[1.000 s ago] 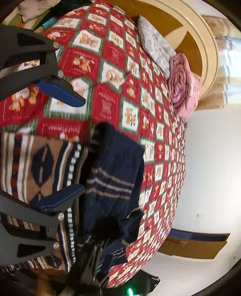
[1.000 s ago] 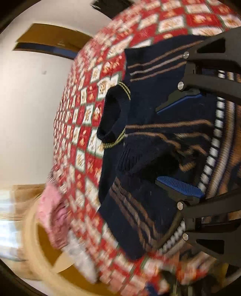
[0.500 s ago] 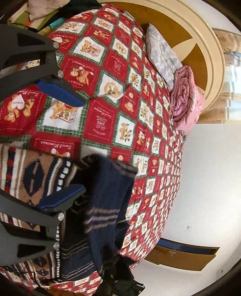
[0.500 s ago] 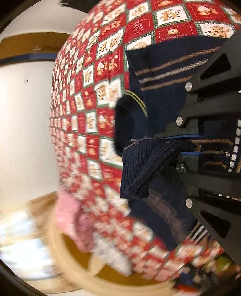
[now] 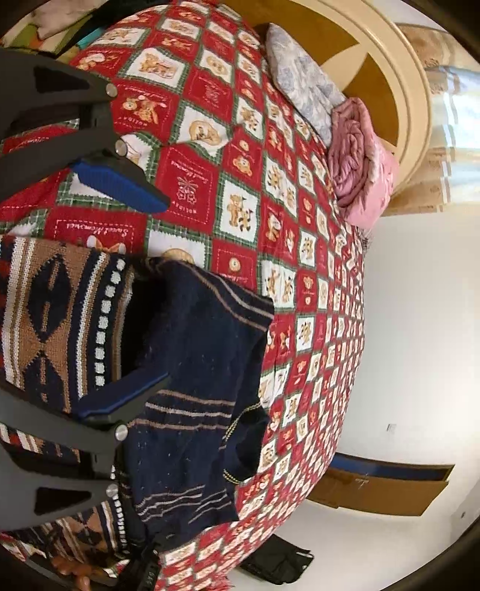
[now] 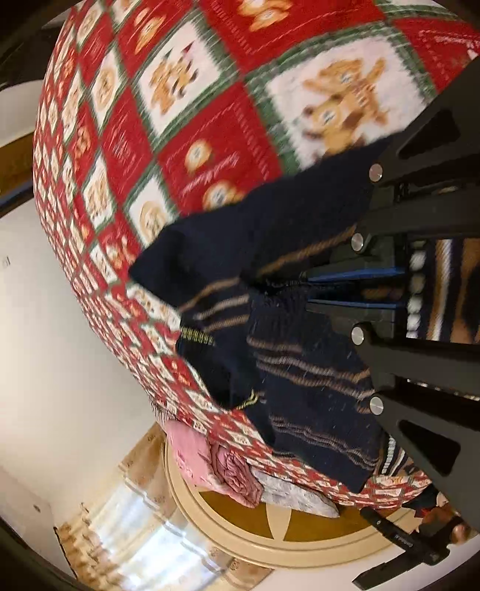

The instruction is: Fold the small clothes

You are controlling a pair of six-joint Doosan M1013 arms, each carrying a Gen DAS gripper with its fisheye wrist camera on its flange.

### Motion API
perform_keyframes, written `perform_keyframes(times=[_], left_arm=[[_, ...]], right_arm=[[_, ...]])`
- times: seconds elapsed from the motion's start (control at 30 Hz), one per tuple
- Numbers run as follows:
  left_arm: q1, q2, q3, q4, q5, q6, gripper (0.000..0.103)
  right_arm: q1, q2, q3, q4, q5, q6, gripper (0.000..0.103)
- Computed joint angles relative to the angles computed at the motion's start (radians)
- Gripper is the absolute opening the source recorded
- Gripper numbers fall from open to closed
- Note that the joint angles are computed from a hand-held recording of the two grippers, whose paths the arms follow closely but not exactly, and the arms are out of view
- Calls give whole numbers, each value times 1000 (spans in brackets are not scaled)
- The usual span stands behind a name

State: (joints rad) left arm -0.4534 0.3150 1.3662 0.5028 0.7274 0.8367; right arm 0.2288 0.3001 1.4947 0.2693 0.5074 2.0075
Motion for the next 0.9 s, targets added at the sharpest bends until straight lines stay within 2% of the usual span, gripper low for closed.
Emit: perform_keyframes(times=[0.1,0.17,0.2,0.23,0.3,0.37,0.4,0.47,0.53,0.63,0.73,0.9], left_arm=[[1,2,-2,3,10,-13,88],[4,2,-4,-4,16,-19,88],[4,3,-5,-2,18,-22,88],[4,2,-4,3,20,-28,88],[2,2,-4,16,23,-37,88],[4,-1,-1,25,25,-46,88],[6,-2,0,25,27,-49,88],[10,-2,0,26,32,-59,88],[14,-2,1,17,35,-60,88],[16,-2,3,18,38,-66,88],[18,-3,4,17,36,-71,88],[16,-3,4,48,38,-77,88]], right_arm=[[-7,-13,-1,58,-18,-54,11],[-15,-6,-20,105,-1,-92,32],[-10,0,-32,70,4,-69,59],[0,7,-45,-17,6,-16,69],[23,22,-70,-197,32,87,69],[30,39,-90,-225,58,100,69],[32,52,-103,-217,79,89,69],[41,70,-120,-237,107,76,58],[69,89,-149,-390,157,135,41],[81,104,-180,-405,214,87,18],[76,106,-195,-393,228,70,8],[86,78,-206,-536,187,72,8]])
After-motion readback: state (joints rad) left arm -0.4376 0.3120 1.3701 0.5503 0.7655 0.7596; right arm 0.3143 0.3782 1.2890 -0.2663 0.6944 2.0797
